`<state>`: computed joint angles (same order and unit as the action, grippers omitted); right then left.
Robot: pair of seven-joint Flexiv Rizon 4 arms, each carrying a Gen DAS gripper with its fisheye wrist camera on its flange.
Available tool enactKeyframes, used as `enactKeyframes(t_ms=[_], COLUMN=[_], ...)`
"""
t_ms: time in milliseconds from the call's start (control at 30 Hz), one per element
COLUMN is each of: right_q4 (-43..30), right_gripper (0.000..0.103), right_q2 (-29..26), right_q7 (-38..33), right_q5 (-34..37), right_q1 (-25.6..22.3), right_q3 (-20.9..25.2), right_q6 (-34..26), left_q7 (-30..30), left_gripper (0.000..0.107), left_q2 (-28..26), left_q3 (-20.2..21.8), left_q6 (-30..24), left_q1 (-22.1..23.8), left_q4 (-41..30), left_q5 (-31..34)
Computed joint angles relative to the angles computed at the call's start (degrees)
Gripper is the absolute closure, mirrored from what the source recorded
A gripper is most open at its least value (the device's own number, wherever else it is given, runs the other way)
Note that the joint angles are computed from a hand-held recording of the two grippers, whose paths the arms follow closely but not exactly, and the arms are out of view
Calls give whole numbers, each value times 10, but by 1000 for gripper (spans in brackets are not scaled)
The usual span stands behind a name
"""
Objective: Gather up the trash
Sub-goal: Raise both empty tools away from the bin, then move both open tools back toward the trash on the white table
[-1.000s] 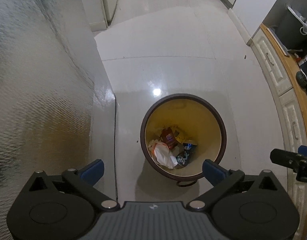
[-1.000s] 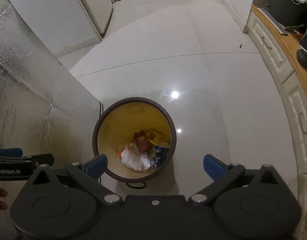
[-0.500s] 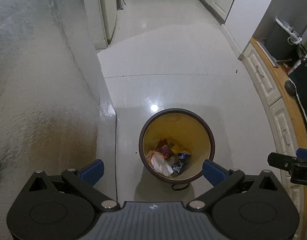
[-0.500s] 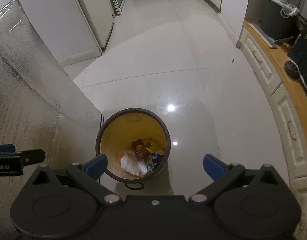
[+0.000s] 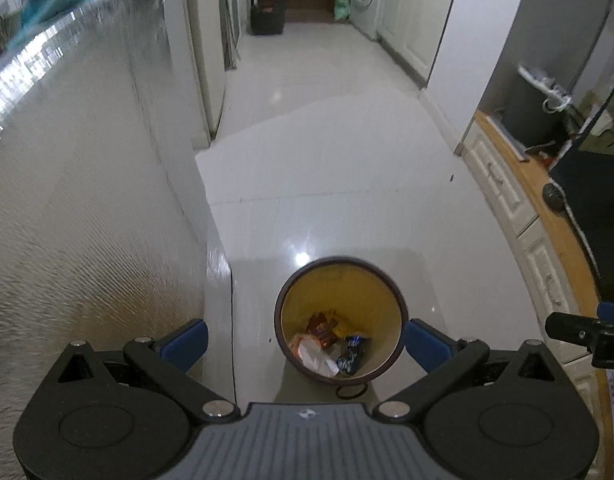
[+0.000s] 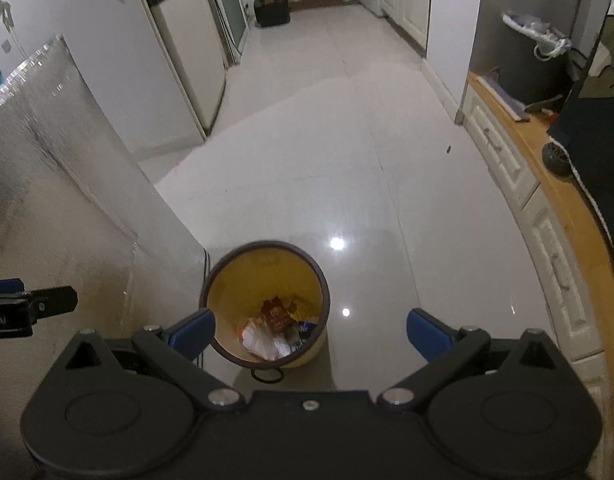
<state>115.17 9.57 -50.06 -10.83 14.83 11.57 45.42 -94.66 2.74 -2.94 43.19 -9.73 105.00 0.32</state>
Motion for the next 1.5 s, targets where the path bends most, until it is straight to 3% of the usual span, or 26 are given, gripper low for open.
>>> enactKeyframes(t_ms=[533,900,1200,1500], right_q4=[24,12,-16,-75], right_gripper=[0,0,0,0], right_q2=[93,121,91,15], right_q7=[26,43,100,189], right_q5=[-48,-105,-201,-337], right_q1=[-14,-19,-39,-38], right_q3=[24,49,74,84], right_q6=[50,113,209,284], left_q7=[22,35,62,111], left_gripper=[4,4,4,4], left_q2=[111,193,245,267], left_q3=[-6,-5,6,45], left_q6=[49,81,99,128], left_q1=[-5,13,47,83], left_q4=[29,41,38,42], left_q5=[-4,-4,5,-13])
